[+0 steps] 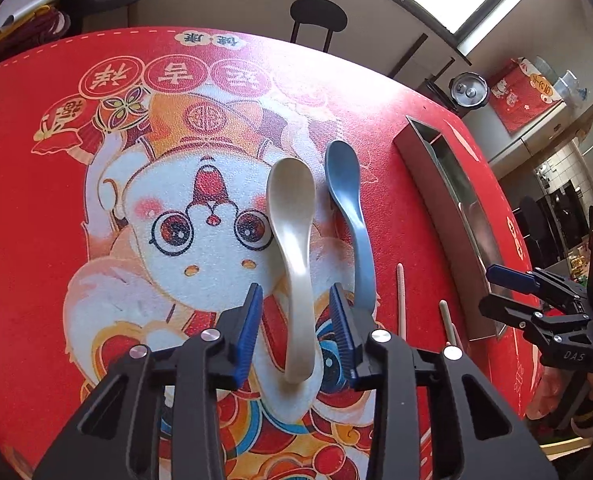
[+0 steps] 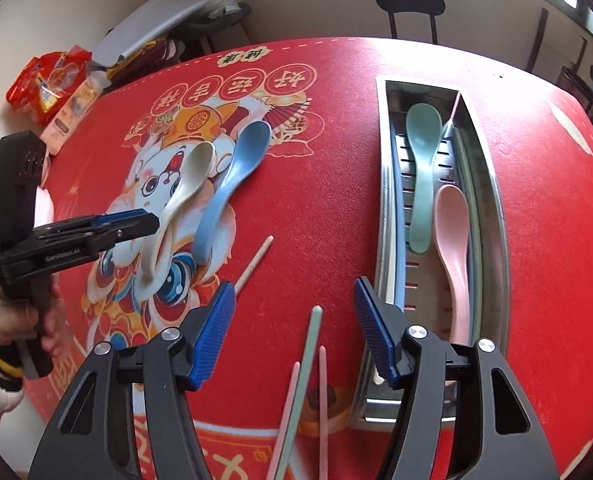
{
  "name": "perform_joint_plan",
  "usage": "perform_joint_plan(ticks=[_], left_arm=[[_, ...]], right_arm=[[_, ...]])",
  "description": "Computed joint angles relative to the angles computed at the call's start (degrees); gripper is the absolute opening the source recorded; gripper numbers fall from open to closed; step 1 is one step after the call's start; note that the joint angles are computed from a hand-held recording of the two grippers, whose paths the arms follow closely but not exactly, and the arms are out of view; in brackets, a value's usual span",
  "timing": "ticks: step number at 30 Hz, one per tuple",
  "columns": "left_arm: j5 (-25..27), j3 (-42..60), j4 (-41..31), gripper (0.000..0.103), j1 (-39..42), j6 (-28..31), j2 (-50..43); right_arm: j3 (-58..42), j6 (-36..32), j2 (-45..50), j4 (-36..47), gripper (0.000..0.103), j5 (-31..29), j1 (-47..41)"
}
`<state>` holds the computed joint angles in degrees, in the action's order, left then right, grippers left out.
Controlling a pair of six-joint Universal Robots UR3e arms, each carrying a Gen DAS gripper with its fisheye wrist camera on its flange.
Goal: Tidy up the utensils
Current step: 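Grasp the blue spoon with the right tool while the left tool grasps the beige spoon, then lift both held spoons and carry them into the steel tray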
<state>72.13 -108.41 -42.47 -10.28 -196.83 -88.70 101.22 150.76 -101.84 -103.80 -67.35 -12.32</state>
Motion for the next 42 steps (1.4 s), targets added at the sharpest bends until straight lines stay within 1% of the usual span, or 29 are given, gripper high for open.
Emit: perform_joint_plan(ticks=[1, 2, 4, 7, 9, 11, 12, 14, 18, 20, 23, 26, 29, 32, 36, 39, 42], left_arm=[[-1.01, -0.43, 0.42, 0.026, 0.61, 0.03, -0.28], [-1.82, -0.74, 0.73, 0.024, 1.05, -0.05, -0.51], [-3.45, -1.51, 1.47, 0.02, 1.89, 0.02, -0.8], [-5.63, -2.56, 2.77, 0.018, 2.56, 0.18, -1.05], [-6.48, -3.09, 3.5, 0.016, 2.73, 0.52, -1.12], [-7.0, -2.89, 4.02, 0.014, 2.37, 0.57, -1.78], [-7.06, -2.63, 4.23, 0.01, 2.05, 0.52, -2.29], [-5.86, -1.18, 3.49, 0.007, 0.73, 0.7, -3.59], [-4.03, -1.0, 4.51, 0.007, -0.7, 0.52, -4.23], [-0.85, -1.4, 4.84, 0.006, -1.43, -0.2, -3.36], [0.53, -4.41, 5.4, 0.006, -0.07, -1.08, -0.45], [1.46, -7.39, 4.52, 0.006, 1.99, -1.11, 3.29], [1.62, -10.49, 3.68, 0.006, 4.05, -1.35, 7.12], [1.35, -13.31, 3.16, 0.006, 5.98, -1.5, 10.6], [0.44, -15.94, 3.09, 0.007, 7.98, -1.67, 13.48], [0.35, -16.47, 3.35, 0.007, 8.0, -2.06, 13.62], [0.88, -17.25, 4.43, 0.007, 7.59, -2.87, 13.96]], right_arm=[[-0.9, 0.81, 1.47, -0.55, 0.053, -0.21, 0.93], [-1.82, 1.41, 2.88, -0.84, 0.049, -0.11, 1.62], [-3.2, 2.29, 5.11, -1.42, 0.045, -0.02, 2.71], [-4.77, 3.12, 7.43, -2.22, 0.044, 0.01, 3.79], [-5.56, 3.29, 8.6, -2.29, 0.042, 0.08, 4.24], [-6.25, 3.61, 9.76, -2.51, 0.039, -0.1, 4.81], [-6.6, 3.78, 10.35, -2.58, 0.038, -0.13, 5.05], [-7.13, 4.08, 11.35, -2.53, 0.037, 0.05, 5.31], [-8.73, 4.28, 13.53, -2.23, 0.03, 0.76, 6.31], [-10.12, 3.94, 15.08, -1.09, 0.022, 1.9, 6.98], [-11.74, 3.33, 17.37, -0.32, 0.02, 3.83, 8.4], [-12.99, 4.86, 19.79, -1.42, 0.017, 4.63, 10.07], [-14.11, 9.35, 22.86, -2.52, 0.016, 7.38, 10.52], [-15.84, 13.43, 25.89, -3.96, 0.015, 7.72, 11.81], [-17.81, 16.32, 28.69, -4.58, 0.015, 8.16, 13.28], [-18.7, 18.1, 30.1, -4.29, 0.015, 8.69, 13.94], [-17.88, 18.59, 30.02, -5.94, 0.012, 7.74, 14.66]])
